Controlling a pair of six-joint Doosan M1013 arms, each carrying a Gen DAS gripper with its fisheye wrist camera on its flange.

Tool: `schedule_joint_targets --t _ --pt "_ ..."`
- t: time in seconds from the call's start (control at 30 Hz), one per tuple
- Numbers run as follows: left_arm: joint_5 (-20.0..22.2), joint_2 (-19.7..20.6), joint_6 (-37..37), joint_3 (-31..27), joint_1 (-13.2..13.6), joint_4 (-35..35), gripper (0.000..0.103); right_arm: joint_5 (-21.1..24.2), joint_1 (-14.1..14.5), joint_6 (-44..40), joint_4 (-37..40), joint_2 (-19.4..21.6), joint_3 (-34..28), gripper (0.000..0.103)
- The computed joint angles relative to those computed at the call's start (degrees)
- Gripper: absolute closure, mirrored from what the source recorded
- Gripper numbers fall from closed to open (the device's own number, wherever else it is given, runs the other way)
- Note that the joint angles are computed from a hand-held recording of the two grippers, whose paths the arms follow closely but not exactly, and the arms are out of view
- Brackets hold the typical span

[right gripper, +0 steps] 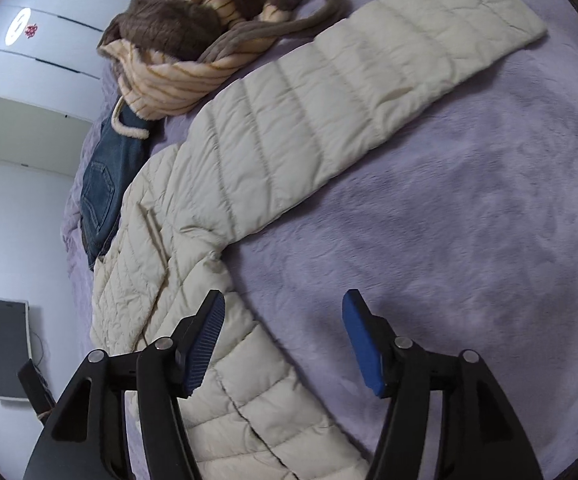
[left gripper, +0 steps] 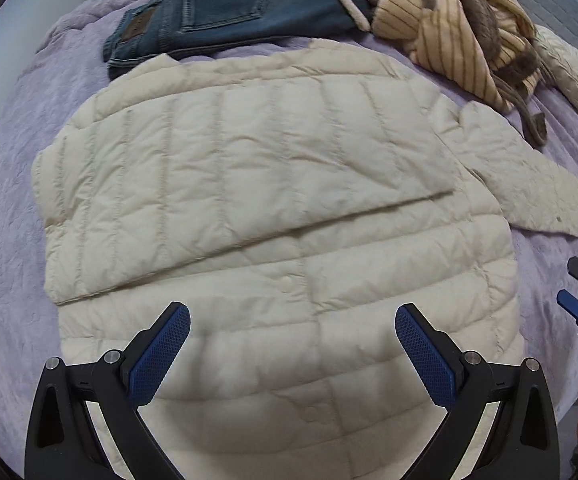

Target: Fold large clothes

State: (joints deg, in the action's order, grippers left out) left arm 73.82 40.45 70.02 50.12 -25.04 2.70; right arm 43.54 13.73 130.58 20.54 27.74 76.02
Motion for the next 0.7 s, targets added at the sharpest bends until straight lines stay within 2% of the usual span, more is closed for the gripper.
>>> schedule_joint_targets --t 0.1,0.2,0.23,0.27,0.33,0.5,0.7 --pt "0.76 1.05 1.56 -1.67 -1.02 -2.0 0.0 -3.07 -1.11 3.44 -2.28 -2.05 3.29 0.023" --pt "1.24 1.83 2.31 -3.06 -2.15 -2.44 0.0 -6.9 -2.24 6.01 -4.54 -3.84 6.17 0.022" --pt "1.47 2.12 2.33 -3.59 -2.43 -2.83 0.0 -7.85 -2.64 6.59 -4.87 -4.2 6.84 0.018" --pt "1.66 2.39 2.25 -4.11 -2.7 -3.2 0.0 -8.57 -3.11 7.13 -4.96 -4.49 7.44 0.01" --pt "2.03 3.0 2.1 -5.25 -3.21 -3.7 0.0 -9.58 -4.12 7.45 -3.79 -4.75 8.3 0.006" --pt "2.6 4.36 2.37 -7.52 -4.13 -3.85 0.0 -8.63 -5.98 7.24 -0.27 -3.61 7.77 0.006" --pt "3.6 5.67 2.47 -9.73 -4.39 -4.46 0.0 -11.76 -7.03 4.51 3.85 -1.71 6.32 0.006"
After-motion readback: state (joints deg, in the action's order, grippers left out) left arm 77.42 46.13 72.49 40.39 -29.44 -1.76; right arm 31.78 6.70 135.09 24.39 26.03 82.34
